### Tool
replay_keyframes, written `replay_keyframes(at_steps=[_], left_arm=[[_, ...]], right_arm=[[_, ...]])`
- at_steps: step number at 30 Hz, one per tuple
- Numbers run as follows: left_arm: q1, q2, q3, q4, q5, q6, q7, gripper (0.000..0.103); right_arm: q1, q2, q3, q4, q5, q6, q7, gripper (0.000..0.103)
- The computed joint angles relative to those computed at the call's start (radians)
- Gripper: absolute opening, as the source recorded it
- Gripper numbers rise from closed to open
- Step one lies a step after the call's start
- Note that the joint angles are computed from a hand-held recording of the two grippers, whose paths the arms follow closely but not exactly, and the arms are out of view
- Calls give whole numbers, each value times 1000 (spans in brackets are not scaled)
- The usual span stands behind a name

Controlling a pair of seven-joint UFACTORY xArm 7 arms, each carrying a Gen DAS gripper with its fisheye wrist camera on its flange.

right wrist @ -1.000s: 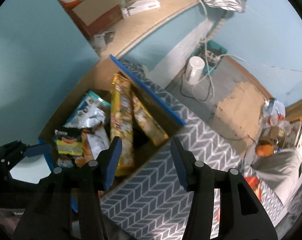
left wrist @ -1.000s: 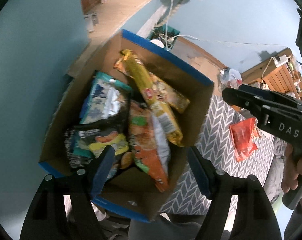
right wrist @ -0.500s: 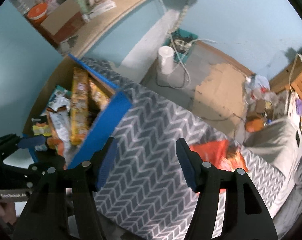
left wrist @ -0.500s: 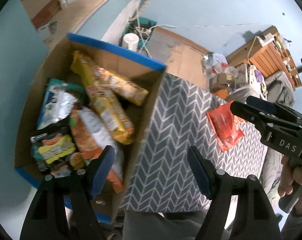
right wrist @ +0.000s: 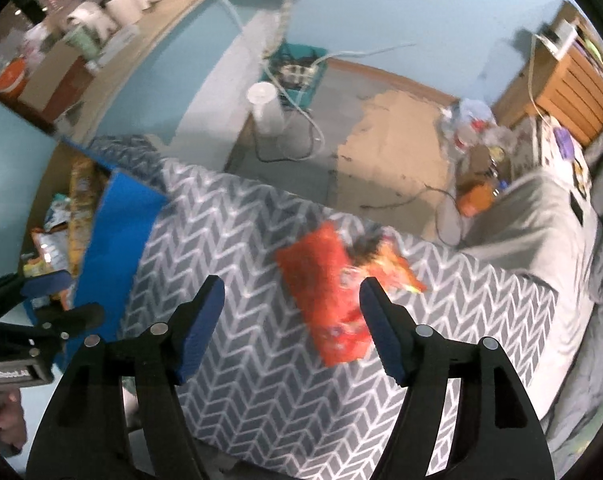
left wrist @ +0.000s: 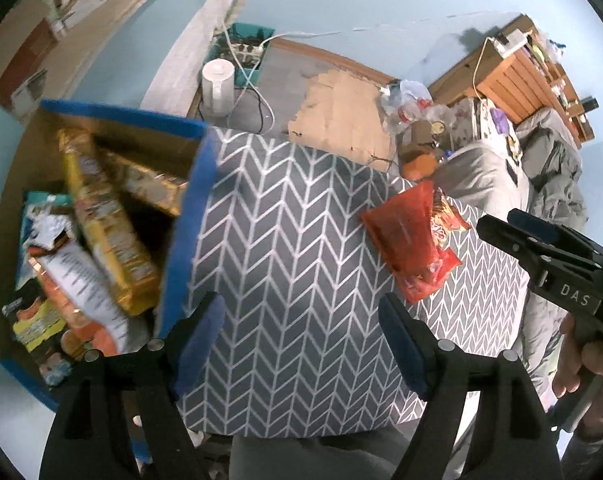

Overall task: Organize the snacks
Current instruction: 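Move both tools from the box down to the red and orange bags on the bed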

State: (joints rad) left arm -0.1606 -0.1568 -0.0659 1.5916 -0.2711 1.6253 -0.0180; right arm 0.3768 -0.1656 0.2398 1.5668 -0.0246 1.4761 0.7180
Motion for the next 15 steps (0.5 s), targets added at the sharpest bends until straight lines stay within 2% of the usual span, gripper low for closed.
replay_keyframes(at_steps=[6, 15], left_arm=[[-44, 68, -46, 40, 36, -37, -30, 80], [-108, 141, -80, 26, 62, -112, -88, 81]], right_arm=[[-49, -100, -48, -158, 50, -20, -1, 71], [-111, -140, -73, -275, 93, -82, 6, 71]])
